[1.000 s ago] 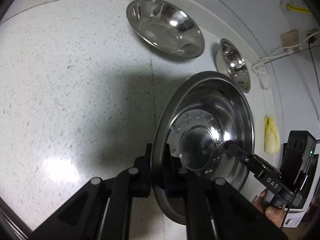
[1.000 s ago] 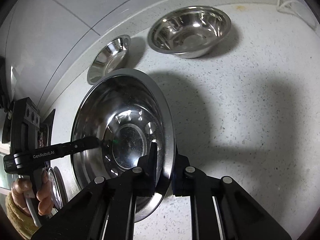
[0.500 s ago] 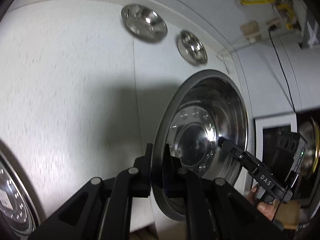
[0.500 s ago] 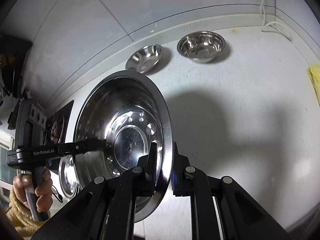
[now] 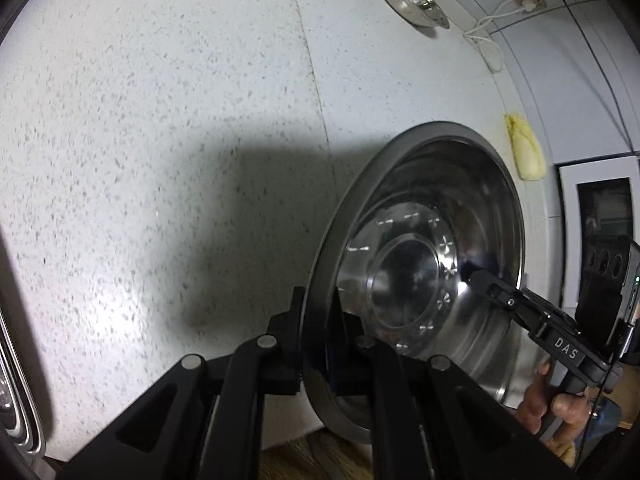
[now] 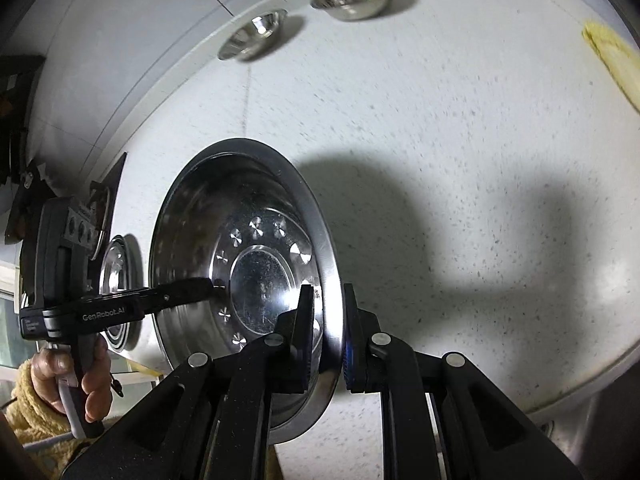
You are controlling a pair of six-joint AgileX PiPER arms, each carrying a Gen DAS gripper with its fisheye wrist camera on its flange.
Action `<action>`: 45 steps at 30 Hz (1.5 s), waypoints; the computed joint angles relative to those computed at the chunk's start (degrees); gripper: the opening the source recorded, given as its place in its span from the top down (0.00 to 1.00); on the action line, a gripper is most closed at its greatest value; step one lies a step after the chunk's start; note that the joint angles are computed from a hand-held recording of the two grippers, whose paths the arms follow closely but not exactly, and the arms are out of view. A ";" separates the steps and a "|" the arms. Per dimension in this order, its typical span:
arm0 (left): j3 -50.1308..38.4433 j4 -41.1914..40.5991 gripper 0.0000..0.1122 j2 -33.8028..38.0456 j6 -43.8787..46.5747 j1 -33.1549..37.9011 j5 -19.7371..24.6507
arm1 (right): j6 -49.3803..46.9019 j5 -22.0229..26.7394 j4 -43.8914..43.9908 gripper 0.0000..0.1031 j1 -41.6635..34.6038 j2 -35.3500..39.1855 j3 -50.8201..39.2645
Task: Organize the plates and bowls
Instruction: 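Carry the large bowl with both grippers and lower it onto the counter, then open both grippers and lift them off the large bowl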
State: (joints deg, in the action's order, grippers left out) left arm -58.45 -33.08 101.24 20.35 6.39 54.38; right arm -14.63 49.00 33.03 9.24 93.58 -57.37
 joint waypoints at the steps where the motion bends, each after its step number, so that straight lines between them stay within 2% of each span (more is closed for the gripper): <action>1: -0.06 0.22 0.93 0.23 -0.98 -0.56 -0.60 | -1.14 0.05 1.01 0.89 -0.69 0.13 0.49; 11: -3.15 4.08 0.92 3.36 -7.45 -5.86 -5.12 | -11.15 1.61 7.95 0.87 -5.54 2.53 2.30; 13: -1.26 4.13 0.88 1.94 -5.99 -4.67 -5.84 | -12.61 1.22 9.28 0.86 -5.85 2.34 3.34; 14: -0.92 3.88 0.80 1.71 -5.40 -4.24 -6.00 | -13.40 1.28 10.05 0.86 -6.08 2.35 3.57; 15: -0.95 3.60 0.68 1.58 -5.00 -4.04 -6.00 | -13.93 1.42 10.34 0.84 -6.26 2.18 3.71; 16: -1.05 3.88 0.64 1.39 -5.20 -4.03 -6.31 | -14.36 1.58 10.61 0.81 -6.39 2.05 3.77; 17: -1.25 4.45 0.60 1.21 -5.67 -4.06 -6.42 | -14.59 1.72 10.84 0.71 -6.59 1.97 3.74; 18: -1.56 4.91 0.59 1.34 -5.97 -4.08 -6.56 | -14.74 1.66 10.96 0.63 -6.73 1.73 3.81; 22: -2.11 5.56 0.58 1.64 -6.13 -2.90 -5.44 | -15.97 2.56 11.25 0.59 -7.11 1.23 3.47; 24: -2.04 6.23 0.55 0.98 -6.16 -2.45 -5.50 | -16.41 2.82 11.53 0.49 -7.31 0.91 3.36; 30: -4.12 7.05 0.50 -0.07 -6.77 1.25 -2.85 | -19.51 6.23 13.20 0.34 -11.42 0.94 1.23; 35: -13.21 4.64 0.49 4.14 -10.04 2.01 2.30 | -17.43 9.39 10.64 0.31 -14.21 3.96 -8.15; 38: -23.21 2.25 0.49 8.98 -13.75 0.63 6.37 | -15.16 11.26 8.88 0.29 -15.04 7.52 -17.71; 42: -39.93 3.16 0.49 17.08 -20.92 -3.29 8.08 | -10.99 14.98 6.81 0.28 -15.52 16.40 -35.07; 45: -56.35 5.28 0.49 26.38 -27.48 -5.82 11.92 | -5.76 19.08 4.76 0.28 -15.32 26.56 -51.90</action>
